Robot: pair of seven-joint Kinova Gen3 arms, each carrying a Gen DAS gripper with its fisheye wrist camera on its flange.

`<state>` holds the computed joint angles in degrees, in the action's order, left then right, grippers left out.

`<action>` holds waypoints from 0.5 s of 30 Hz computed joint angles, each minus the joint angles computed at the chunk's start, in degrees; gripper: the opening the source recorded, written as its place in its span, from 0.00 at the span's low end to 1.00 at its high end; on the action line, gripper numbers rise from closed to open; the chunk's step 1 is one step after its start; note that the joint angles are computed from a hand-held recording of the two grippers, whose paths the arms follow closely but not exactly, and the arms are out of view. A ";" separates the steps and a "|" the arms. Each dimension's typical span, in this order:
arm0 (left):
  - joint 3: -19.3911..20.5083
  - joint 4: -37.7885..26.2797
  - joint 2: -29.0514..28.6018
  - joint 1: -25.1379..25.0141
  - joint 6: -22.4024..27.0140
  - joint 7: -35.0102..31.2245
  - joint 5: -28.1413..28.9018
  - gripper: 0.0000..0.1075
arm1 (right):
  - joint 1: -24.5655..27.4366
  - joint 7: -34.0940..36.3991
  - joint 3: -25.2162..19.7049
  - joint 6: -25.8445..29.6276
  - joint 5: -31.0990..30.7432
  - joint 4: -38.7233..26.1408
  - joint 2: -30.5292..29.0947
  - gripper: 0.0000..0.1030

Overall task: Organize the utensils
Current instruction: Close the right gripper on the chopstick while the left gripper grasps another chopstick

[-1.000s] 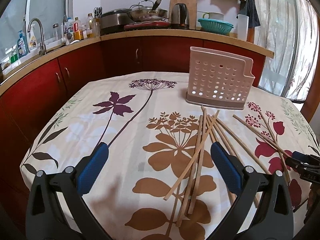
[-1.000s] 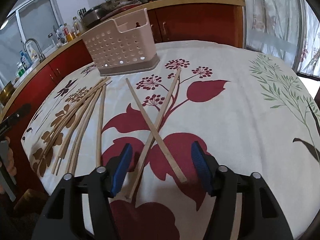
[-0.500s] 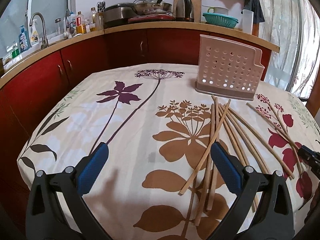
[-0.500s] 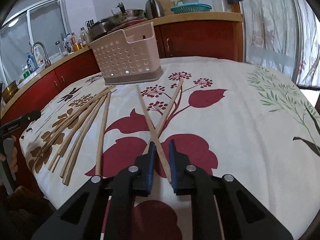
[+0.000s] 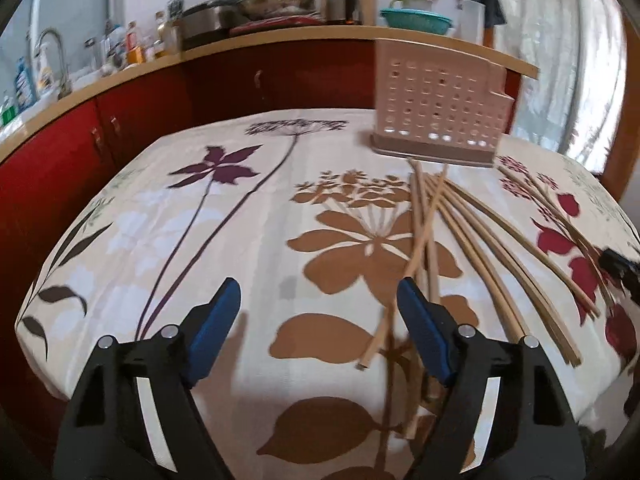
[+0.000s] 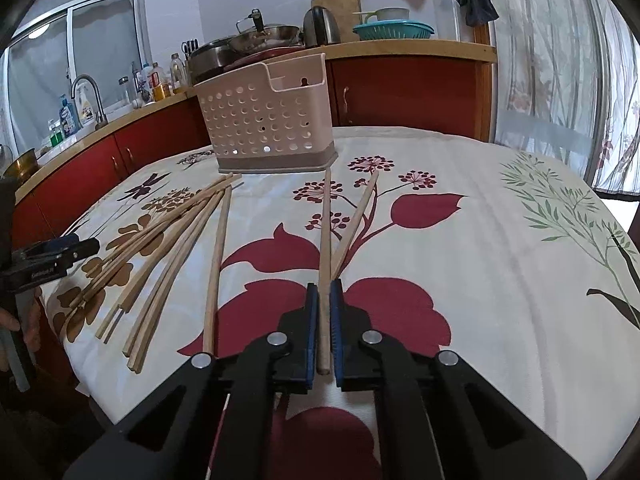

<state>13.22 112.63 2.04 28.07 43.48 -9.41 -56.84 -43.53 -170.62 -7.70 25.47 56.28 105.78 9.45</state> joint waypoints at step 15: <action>-1.66 4.01 -0.93 -3.42 -15.13 -11.13 5.42 0.22 | -0.04 -0.38 -0.01 -0.39 -0.21 -0.13 0.18 0.07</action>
<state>11.56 116.64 1.11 24.65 28.35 -20.54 -51.42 -43.57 -171.00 -7.71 25.08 56.07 105.65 9.63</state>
